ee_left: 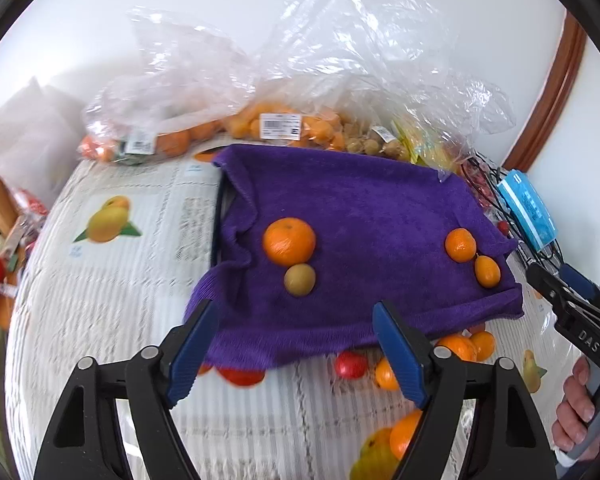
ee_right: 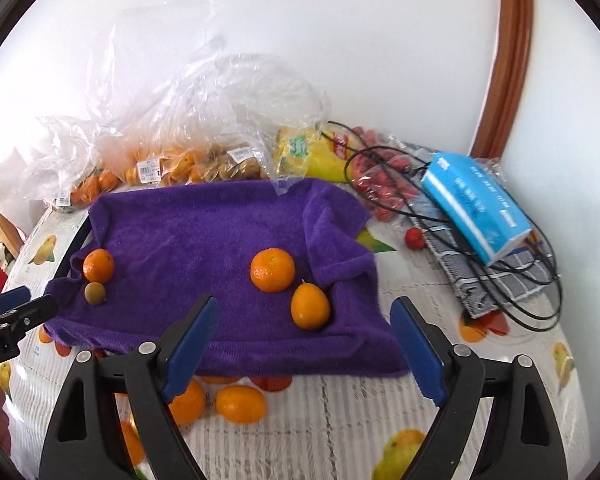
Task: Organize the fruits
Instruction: 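Open the left tool onto the towel while the right tool releases its oval orange there, then pull both open tools back from the towel toward the loose fruit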
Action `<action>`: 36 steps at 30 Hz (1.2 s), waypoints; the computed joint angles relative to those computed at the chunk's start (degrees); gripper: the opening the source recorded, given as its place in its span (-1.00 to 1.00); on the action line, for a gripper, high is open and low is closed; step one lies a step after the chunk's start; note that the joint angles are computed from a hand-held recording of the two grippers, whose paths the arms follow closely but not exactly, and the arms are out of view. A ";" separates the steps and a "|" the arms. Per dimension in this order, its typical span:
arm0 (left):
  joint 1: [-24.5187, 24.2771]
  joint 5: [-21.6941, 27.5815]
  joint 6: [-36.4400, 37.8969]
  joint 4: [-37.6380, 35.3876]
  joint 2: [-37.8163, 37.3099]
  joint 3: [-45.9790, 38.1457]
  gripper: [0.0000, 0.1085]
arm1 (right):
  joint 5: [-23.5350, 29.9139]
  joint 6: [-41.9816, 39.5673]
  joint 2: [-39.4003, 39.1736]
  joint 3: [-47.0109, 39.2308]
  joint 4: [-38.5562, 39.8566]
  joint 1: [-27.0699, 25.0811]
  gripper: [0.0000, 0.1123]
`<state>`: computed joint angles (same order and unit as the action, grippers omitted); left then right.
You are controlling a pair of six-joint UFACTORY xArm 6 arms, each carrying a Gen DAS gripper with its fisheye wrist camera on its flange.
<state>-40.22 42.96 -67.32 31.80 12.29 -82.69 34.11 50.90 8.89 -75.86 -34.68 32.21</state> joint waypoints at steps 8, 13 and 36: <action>-4.45 6.20 -5.19 6.04 -4.94 2.69 0.51 | 0.15 6.35 -7.96 6.64 -5.77 1.32 0.64; -6.59 7.37 -6.42 7.79 -7.00 3.73 0.51 | -0.42 7.22 -12.91 10.86 -7.49 2.05 0.64; -12.62 12.54 -15.01 14.47 -11.48 6.98 0.51 | -0.74 6.19 -22.60 20.13 -3.41 3.42 0.64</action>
